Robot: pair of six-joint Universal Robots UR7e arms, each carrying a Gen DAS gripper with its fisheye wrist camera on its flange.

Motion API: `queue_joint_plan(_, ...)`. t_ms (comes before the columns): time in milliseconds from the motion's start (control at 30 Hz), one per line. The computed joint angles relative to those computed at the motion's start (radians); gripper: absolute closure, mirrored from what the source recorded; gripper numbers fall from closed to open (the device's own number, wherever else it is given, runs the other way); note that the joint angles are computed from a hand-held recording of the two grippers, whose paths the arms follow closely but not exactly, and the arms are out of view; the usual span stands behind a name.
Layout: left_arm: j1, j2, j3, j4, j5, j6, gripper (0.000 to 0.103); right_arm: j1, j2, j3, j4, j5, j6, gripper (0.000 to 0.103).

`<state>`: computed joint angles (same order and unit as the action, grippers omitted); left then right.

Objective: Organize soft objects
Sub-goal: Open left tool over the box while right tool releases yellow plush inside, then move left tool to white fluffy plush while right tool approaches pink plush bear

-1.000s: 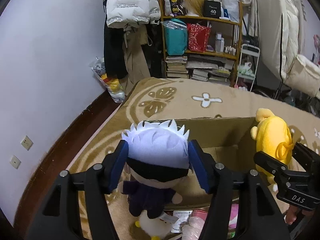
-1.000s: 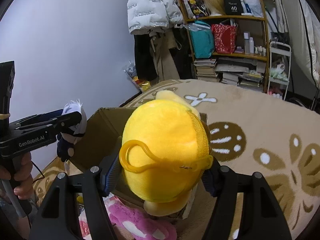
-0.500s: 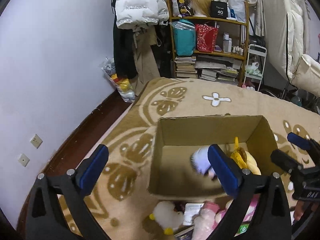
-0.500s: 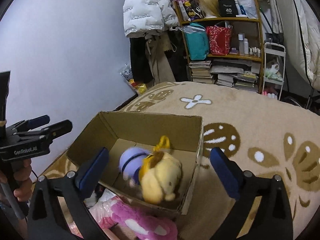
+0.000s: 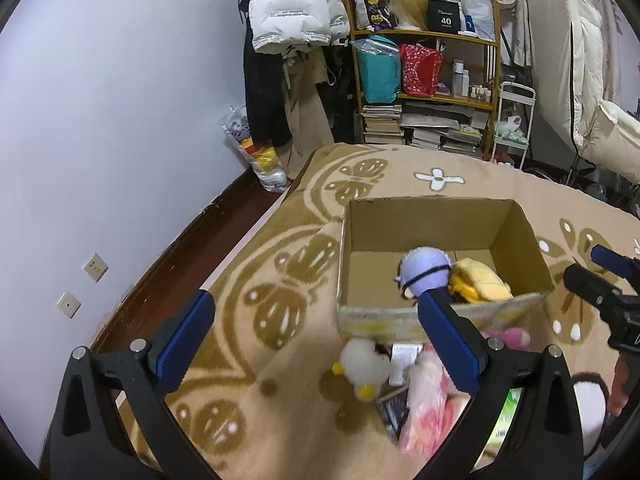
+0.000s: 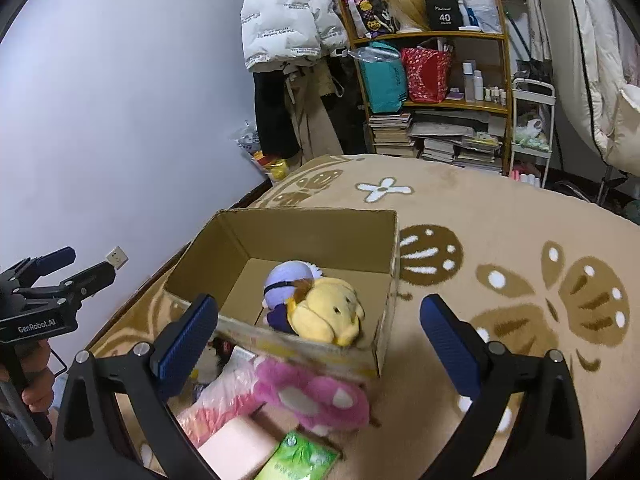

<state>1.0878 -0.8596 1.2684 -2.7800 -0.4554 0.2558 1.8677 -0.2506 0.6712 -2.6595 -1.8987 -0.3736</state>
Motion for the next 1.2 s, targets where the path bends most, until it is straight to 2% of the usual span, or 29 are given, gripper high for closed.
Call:
queue_joint_plan(133, -0.022, -0.057, 0.087, 0.01, 0.032, -0.057, 0.002, 0.011, -0.062, 0.11, -0.039, -0.005, 0.025, 0.0)
queue_joint_plan(267, -0.042, -0.098, 0.16, -0.025, 0.063, -0.047, 0.002, 0.025, -0.118, 0.218, -0.092, -0.022, 0.033, 0.0)
queue_joint_plan(433, -0.054, -0.152, 0.236, 0.002, 0.064, -0.098, 0.002, 0.036, -0.162, 0.305, -0.109, -0.043, 0.053, 0.0)
queue_joint_plan(567, -0.045, -0.162, 0.264, -0.03, 0.053, -0.108, 0.002, 0.037, -0.18, 0.348, -0.111, -0.046, 0.086, 0.0)
queue_joint_plan(800, -0.017, -0.134, 0.248, -0.042, 0.019, -0.086, 0.002, 0.029, -0.163, 0.347, -0.115, -0.044, 0.092, 0.0)
queue_joint_plan(1067, 0.028, -0.097, 0.168, 0.122, -0.014, -0.194, 0.002, 0.006, -0.102, 0.262, -0.056, -0.034, 0.117, 0.0)
queue_joint_plan(1200, 0.046, -0.069, 0.129, 0.155, -0.014, -0.195, 0.002, -0.003, -0.062, 0.194, -0.014, -0.029, 0.128, 0.0)
